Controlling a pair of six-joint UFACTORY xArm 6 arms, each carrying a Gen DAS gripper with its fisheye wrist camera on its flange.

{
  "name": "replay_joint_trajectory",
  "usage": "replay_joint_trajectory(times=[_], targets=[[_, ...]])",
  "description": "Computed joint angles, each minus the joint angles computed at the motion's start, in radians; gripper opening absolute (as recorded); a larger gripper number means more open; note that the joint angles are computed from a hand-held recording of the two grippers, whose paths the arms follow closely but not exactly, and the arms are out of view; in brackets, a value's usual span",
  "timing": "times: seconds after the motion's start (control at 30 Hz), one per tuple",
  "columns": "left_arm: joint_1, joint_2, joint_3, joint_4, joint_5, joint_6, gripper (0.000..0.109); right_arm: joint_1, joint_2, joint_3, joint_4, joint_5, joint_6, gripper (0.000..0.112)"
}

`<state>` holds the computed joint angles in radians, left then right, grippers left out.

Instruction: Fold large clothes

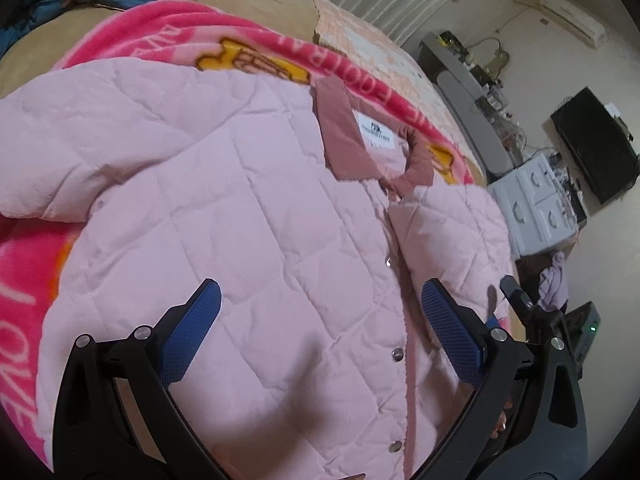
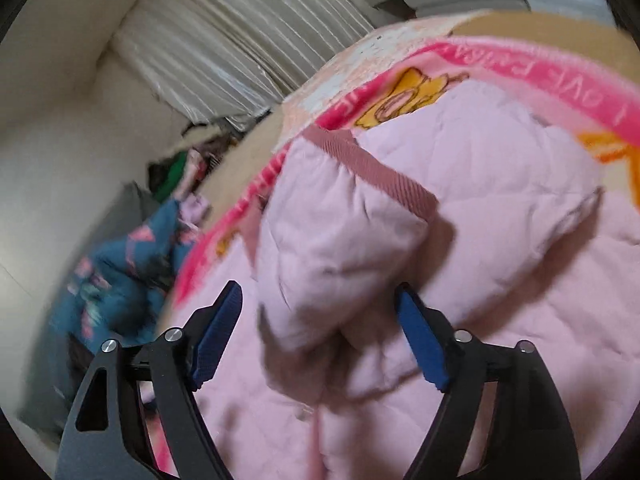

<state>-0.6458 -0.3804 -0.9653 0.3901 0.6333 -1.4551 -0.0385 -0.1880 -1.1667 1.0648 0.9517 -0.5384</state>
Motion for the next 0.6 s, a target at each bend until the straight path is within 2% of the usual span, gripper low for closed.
replay_joint_trajectory(times=[0.03,0.1,0.23,0.3,0.47,0.6], targets=[[0.004,-0.010,0.005,0.009,-0.004,-0.012,0.094,0.009,0.008,-0.013,-0.016,-0.008,0.002,0.032],[0.013,-0.030,0.017,0.023,-0.016,-0.035,0.094,0.031,-0.012,-0.009,-0.024,-0.049,-0.053,0.024],[0.031,-0.077,0.040,0.051,-0.036,-0.076,0.094,0.094,-0.091,0.032,-0.004,-0.088,-0.227,0.018],[0.036,-0.098,0.043,0.072,-0.034,-0.100,0.094,0.137,-0.121,0.045,-0.038,-0.102,-0.282,0.017],[0.038,-0.166,0.053,0.181,0.009,-0.197,0.094,0.274,-0.187,0.097,-0.201,-0.131,-0.315,0.017],[0.056,-0.183,0.076,0.146,-0.042,-0.184,0.094,0.359,-0.222,0.161,-0.339,-0.159,-0.274,0.017]])
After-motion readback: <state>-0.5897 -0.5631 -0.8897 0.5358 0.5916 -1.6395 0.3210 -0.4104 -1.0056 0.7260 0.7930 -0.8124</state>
